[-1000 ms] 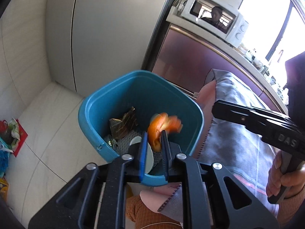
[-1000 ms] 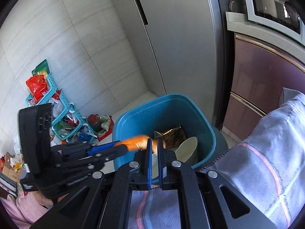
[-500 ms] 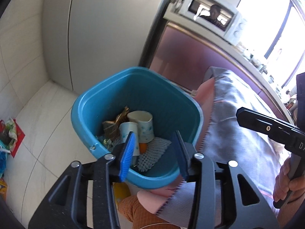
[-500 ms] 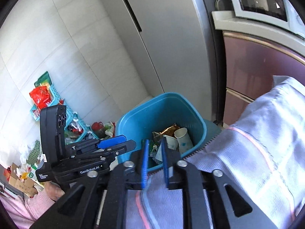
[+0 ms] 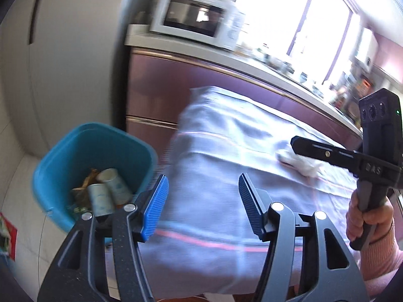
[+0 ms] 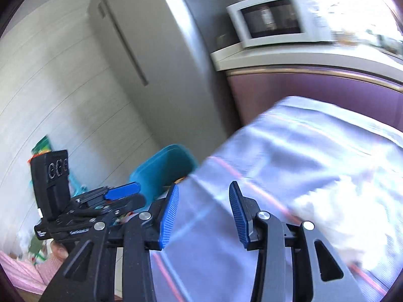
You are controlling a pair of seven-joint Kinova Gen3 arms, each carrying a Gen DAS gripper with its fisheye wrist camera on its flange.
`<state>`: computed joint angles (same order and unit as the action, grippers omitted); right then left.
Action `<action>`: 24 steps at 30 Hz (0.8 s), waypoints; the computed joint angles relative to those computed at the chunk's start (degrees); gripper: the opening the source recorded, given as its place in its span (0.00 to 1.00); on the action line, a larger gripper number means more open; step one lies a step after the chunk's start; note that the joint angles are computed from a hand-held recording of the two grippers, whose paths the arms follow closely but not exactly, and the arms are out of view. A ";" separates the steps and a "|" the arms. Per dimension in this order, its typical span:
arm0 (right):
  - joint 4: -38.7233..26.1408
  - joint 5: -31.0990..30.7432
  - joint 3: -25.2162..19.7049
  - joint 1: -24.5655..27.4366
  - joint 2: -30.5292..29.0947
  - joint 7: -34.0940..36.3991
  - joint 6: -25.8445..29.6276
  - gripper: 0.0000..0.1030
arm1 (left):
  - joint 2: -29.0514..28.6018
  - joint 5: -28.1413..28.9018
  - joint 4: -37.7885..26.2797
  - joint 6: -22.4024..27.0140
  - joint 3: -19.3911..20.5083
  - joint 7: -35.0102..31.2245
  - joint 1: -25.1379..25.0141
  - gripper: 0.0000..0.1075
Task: Collect trash
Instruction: 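Move both open tools back over the crumpled tissues on the table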
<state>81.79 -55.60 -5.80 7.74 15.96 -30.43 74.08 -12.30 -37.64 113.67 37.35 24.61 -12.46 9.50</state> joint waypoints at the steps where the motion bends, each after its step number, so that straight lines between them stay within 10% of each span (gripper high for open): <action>1: 0.19 -0.27 0.62 0.96 -0.06 0.10 -0.06 0.39 | 1.03 -0.05 -0.89 -0.42 0.28 -0.54 0.37 0.54; 17: -4.09 5.17 1.71 7.77 5.33 -3.51 -5.73 0.59 | 17.12 -1.65 -16.26 0.79 -4.43 -7.91 13.46 0.58; 24: -3.65 5.69 -0.16 8.81 5.91 -1.58 -5.34 0.07 | 20.08 1.78 -19.45 0.48 -8.46 -12.65 17.16 0.58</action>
<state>78.14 -49.91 -5.96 16.56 21.87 -32.01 68.74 7.78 -35.86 94.22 37.82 16.15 -25.11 26.66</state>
